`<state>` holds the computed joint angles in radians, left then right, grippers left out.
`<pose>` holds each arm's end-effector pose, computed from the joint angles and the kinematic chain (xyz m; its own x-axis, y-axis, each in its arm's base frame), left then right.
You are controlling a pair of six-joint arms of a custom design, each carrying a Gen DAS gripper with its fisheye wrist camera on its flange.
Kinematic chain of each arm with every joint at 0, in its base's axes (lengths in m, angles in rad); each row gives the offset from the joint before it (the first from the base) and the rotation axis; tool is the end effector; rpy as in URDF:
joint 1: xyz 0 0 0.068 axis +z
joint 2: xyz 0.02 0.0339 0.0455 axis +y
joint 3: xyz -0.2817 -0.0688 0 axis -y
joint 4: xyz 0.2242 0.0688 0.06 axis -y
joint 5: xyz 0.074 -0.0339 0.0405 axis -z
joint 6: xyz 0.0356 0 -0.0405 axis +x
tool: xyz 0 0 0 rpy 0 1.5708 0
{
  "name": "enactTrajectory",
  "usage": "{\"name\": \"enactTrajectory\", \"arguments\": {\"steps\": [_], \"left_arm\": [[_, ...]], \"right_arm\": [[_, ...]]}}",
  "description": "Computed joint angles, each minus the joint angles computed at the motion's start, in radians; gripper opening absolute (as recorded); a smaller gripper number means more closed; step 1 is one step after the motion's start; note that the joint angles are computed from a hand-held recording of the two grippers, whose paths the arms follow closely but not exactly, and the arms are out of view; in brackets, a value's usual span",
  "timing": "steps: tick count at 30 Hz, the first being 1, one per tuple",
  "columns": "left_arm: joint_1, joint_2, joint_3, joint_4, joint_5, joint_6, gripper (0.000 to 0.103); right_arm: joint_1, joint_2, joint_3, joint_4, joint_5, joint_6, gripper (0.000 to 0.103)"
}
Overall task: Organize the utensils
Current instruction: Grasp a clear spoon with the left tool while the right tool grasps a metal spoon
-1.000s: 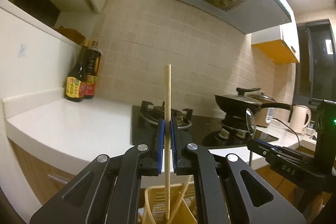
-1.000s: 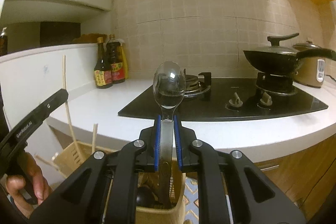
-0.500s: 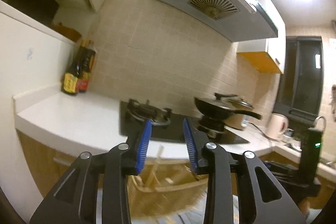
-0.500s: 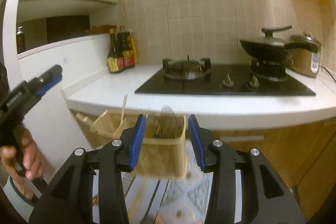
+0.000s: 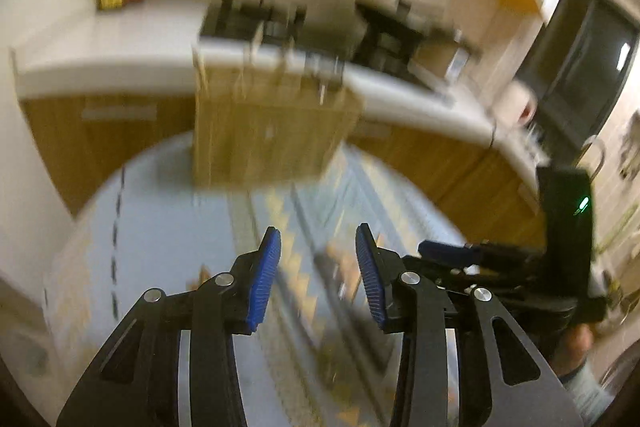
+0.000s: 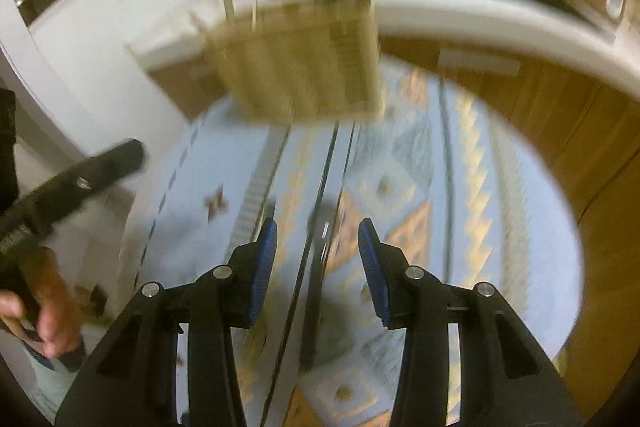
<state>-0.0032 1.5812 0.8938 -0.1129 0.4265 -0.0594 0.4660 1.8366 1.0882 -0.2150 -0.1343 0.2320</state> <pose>0.3084 -0.0157 0.2229 -0.7336 -0.0517 -0.6776 0.2479 0.9080 -0.3377 0.3208 0.1667 0.1870 -0.8320 -0.1634 -0.5302 -0.3311 0.9130 0.2382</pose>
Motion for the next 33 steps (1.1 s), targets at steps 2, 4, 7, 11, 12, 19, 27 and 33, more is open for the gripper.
{"name": "enactTrajectory", "arguments": {"steps": [2,4,7,11,12,19,27,33], "left_arm": [[-0.026,0.064,-0.008,-0.014,-0.042,0.012,0.037],[-0.029,0.131,-0.016,-0.002,-0.04,0.01,0.037],[-0.032,0.216,-0.013,0.016,-0.043,-0.003,0.037],[-0.041,0.284,-0.041,0.094,-0.069,-0.025,0.037],[-0.041,0.288,-0.051,0.118,-0.065,-0.031,0.037],[-0.072,0.274,-0.074,0.146,-0.088,-0.056,0.035],[-0.138,0.268,-0.108,0.192,-0.197,-0.041,0.035],[-0.163,0.265,-0.116,0.205,-0.246,-0.031,0.035]], "right_arm": [[-0.004,0.037,-0.004,-0.009,-0.041,0.012,0.039],[-0.002,0.069,-0.03,0.004,-0.06,0.026,0.039],[0.006,0.095,-0.079,0.059,-0.058,0.039,0.039],[0.037,0.105,-0.14,0.152,-0.018,0.064,0.039],[0.057,0.098,-0.162,0.181,0.021,0.063,0.039],[0.149,0.109,-0.186,0.255,0.179,0.06,0.039],[0.214,0.151,-0.202,0.297,0.329,0.033,0.022],[0.213,0.119,-0.256,0.329,0.329,0.028,0.01]]}}
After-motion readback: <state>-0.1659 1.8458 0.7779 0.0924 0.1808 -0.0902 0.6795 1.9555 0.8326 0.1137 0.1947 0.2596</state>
